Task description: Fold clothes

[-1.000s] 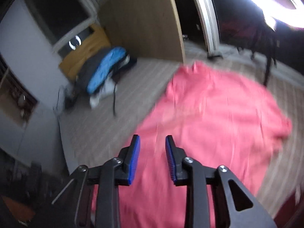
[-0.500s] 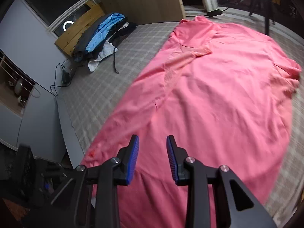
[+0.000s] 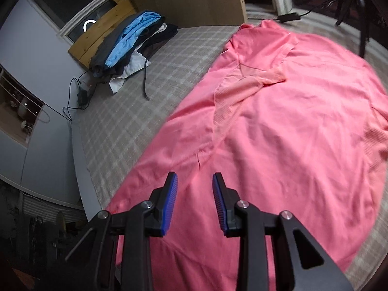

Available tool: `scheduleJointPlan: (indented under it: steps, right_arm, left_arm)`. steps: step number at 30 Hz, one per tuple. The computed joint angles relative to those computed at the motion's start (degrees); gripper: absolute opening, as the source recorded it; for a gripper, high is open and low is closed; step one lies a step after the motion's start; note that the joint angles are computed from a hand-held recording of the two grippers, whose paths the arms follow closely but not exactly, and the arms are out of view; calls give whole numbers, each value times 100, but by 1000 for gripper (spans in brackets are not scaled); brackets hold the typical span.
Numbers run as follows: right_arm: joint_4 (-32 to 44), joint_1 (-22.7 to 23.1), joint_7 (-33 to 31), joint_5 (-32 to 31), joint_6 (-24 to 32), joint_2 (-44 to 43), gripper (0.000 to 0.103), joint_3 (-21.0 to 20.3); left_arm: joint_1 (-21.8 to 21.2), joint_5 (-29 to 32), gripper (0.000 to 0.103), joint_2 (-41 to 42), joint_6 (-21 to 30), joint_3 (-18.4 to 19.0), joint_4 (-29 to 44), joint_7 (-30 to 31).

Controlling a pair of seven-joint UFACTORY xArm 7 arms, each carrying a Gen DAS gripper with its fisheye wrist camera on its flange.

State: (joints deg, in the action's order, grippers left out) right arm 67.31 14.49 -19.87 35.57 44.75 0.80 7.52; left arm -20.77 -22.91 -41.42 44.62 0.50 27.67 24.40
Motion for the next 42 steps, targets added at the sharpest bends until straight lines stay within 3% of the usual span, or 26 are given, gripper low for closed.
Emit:
scheduleJointPlan:
  steps: [9, 13, 19, 21, 22, 24, 26, 30, 35, 37, 39, 42]
  right_arm:
    - [922, 123, 432, -943, 10, 1086, 30, 222]
    - [901, 99, 354, -1126, -31, 1086, 7, 270]
    - [632, 35, 321, -1267, -218, 794, 5, 203]
    - [710, 43, 435, -1431, -74, 828, 7, 172]
    - [739, 37, 517, -1452, -58, 846, 15, 158]
    - [784, -6, 608, -1270, -127, 897, 30, 166]
    - [890, -21, 711, -1180, -180, 1023, 34, 179]
    - [1056, 10, 915, -1263, -189, 1236, 34, 220]
    - [990, 73, 904, -1491, -253, 1240, 31, 267]
    - [956, 52, 813, -1422, -268, 1224, 15, 296]
    - [896, 40, 691, -1325, -338, 1194, 8, 326]
    - [779, 34, 514, -1191, -481, 1116, 4, 354]
  left_arm:
    - [60, 166, 3, 31, 94, -99, -44, -155]
    - [-6, 103, 3, 58, 108, 1, -63, -30]
    - [-229, -175, 3, 182, 314, 60, -43, 276]
    - [-118, -132, 6, 83, 576, 28, 5, 171]
    - [-12, -85, 8, -49, 737, 47, 16, 87]
    - [348, 106, 26, -402, 859, 102, -62, -112]
    - [684, 285, 31, -614, 904, 181, -117, -301]
    - [1229, 521, 31, -388, 723, 293, -103, -737]
    - [1008, 570, 31, 24, 546, 245, -77, -500]
    - [938, 534, 29, 57, 491, 213, -118, -429]
    - [892, 508, 6, 42, 436, 214, -150, -375]
    - [930, 522, 5, 61, 503, 233, -96, -369]
